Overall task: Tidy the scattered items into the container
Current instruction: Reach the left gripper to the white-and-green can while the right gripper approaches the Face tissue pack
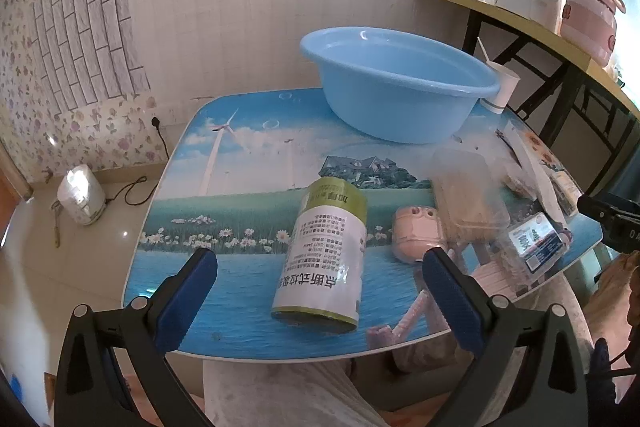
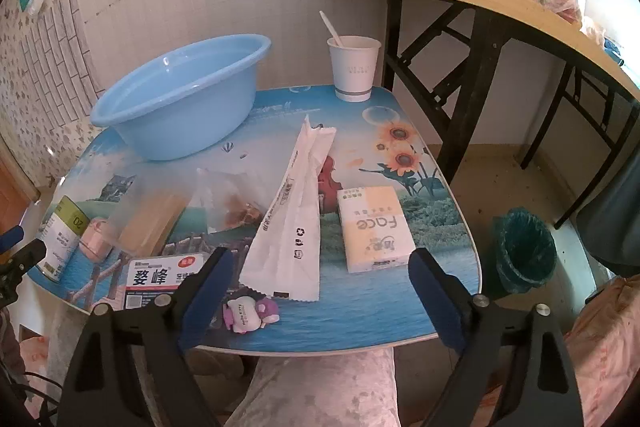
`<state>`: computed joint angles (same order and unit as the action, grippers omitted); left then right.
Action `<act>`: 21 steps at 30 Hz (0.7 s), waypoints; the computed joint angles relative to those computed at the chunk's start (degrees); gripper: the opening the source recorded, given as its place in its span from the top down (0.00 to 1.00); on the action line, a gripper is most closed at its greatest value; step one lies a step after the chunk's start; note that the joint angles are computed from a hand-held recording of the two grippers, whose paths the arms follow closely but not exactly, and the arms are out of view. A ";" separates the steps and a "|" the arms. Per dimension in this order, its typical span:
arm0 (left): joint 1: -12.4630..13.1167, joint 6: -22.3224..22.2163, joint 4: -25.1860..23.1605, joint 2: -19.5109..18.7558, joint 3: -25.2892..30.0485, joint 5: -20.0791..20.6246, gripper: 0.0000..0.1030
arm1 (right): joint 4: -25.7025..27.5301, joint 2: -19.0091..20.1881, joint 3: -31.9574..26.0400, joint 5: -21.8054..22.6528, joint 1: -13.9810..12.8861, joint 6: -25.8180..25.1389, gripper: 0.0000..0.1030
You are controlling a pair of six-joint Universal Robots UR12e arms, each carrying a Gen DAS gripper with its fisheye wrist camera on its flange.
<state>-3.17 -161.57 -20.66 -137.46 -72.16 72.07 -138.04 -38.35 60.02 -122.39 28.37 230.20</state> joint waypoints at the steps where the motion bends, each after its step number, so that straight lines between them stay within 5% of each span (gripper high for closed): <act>1: 0.01 0.04 -0.06 -0.08 0.10 -0.01 0.00 | -0.06 -0.04 0.09 0.14 -0.05 -0.06 0.16; 21: -0.29 1.75 -0.96 -1.85 1.96 1.07 0.00 | 0.54 -0.13 0.73 -0.29 -0.74 0.98 0.19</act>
<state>-3.46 -159.82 -21.62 -139.30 -70.19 73.14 -137.50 -38.48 60.75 -122.68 27.63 231.18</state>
